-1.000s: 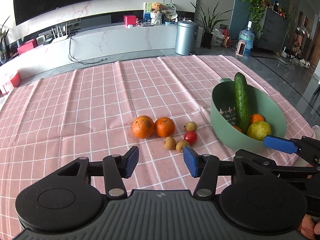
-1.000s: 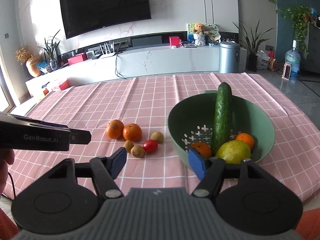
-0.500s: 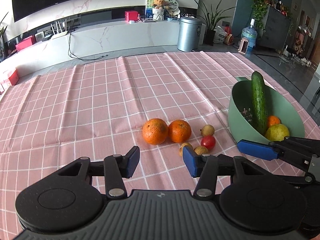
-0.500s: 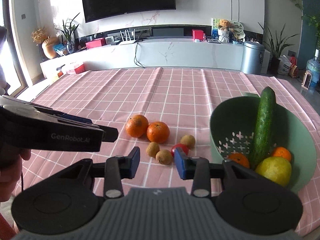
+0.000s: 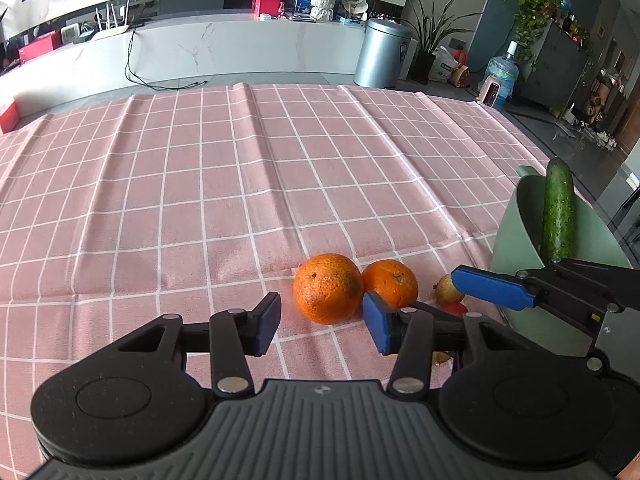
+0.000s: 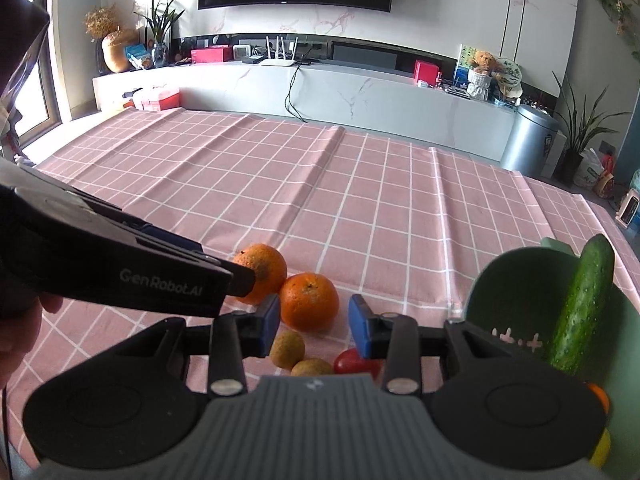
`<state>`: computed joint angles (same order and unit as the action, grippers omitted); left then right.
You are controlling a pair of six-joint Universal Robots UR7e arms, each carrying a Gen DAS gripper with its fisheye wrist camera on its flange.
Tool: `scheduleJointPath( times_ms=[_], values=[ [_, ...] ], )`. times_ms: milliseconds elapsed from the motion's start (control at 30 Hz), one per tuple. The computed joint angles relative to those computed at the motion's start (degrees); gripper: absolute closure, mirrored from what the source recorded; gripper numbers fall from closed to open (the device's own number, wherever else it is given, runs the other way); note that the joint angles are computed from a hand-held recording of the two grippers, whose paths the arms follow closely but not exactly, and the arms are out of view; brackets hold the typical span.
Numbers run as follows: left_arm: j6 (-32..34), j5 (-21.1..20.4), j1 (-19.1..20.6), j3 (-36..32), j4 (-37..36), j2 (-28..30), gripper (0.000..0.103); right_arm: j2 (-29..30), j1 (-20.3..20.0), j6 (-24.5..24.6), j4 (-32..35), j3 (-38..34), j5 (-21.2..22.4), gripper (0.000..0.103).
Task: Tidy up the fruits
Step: 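Close the right tool on an orange while the left tool closes on another orange, then carry both held oranges over the green colander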
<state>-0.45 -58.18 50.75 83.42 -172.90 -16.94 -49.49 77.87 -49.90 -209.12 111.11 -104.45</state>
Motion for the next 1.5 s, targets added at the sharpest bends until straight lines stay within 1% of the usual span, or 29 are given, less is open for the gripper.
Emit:
scheduleJointPath(
  times_ms=[133,233,300,433,500,567,667,733,833,867,933,1000,1067,1133,1400,1500],
  values=[
    [-1.2,-2.8,1.3,-1.2,1.0,0.3,0.047,0.9,-0.2,-0.1,2.3,-1.8,0.5,0.068],
    [-3.2,-3.9,2.2,-1.8,1.5,0.4,0.047,1.3,-0.4,-0.2,3.0,-2.5,0.9,0.068],
    [-4.0,-5.4,2.7,-1.9,1.3,0.4,0.047,1.6,-0.6,0.4,3.9,-3.1,0.7,0.067],
    [-3.8,-6.2,3.1,-2.6,1.4,0.8,0.046,1.9,-0.9,2.3,6.0,-4.1,0.3,0.066],
    [-4.1,-6.5,3.2,-3.1,1.3,1.1,0.045,2.1,-0.9,1.9,5.9,-4.2,0.2,0.065],
    [-4.7,-6.9,3.3,-3.7,1.8,1.4,0.045,2.1,-1.1,1.8,5.9,-4.2,1.0,0.059],
    [-4.0,-7.2,3.4,-4.2,1.8,1.9,0.045,2.6,-1.1,1.2,5.2,-4.3,1.1,0.055],
    [-3.9,-7.3,3.5,-4.3,1.3,2.0,0.045,3.1,-1.0,0.7,4.3,-4.5,0.9,0.055],
    [-5.1,-7.9,3.8,-4.5,1.2,2.0,0.045,3.6,-1.0,0.4,3.7,-4.9,0.4,0.059],
    [-5.3,-8.2,3.9,-4.4,1.3,1.9,0.048,3.8,-0.9,0.1,3.5,-5.1,-0.1,0.064],
    [-5.6,-8.8,4.1,-4.3,1.3,1.8,0.051,4.3,-0.8,-0.8,2.8,-5.3,-0.8,0.063],
    [-5.5,-8.2,3.8,-4.2,1.1,1.9,0.053,4.3,-0.8,-0.7,2.9,-5.2,-0.7,0.064],
    [-4.8,-6.1,3.3,-3.9,0.4,2.0,0.054,4.2,-0.9,-0.6,2.6,-5.1,-0.5,0.065],
    [-4.2,-4.9,3.0,-3.4,-0.1,1.7,0.055,4.3,-0.9,-0.7,2.1,-5.0,-0.4,0.065],
    [-5.6,-2.1,2.4,-1.7,-1.2,0.2,0.055,3.8,-0.9,-1.3,-1.2,-3.7,1.1,0.066],
    [-5.3,0.2,1.6,-0.8,-2.1,-0.1,0.055,3.3,-0.8,-1.6,-2.7,-2.8,1.8,0.066]
  ],
)
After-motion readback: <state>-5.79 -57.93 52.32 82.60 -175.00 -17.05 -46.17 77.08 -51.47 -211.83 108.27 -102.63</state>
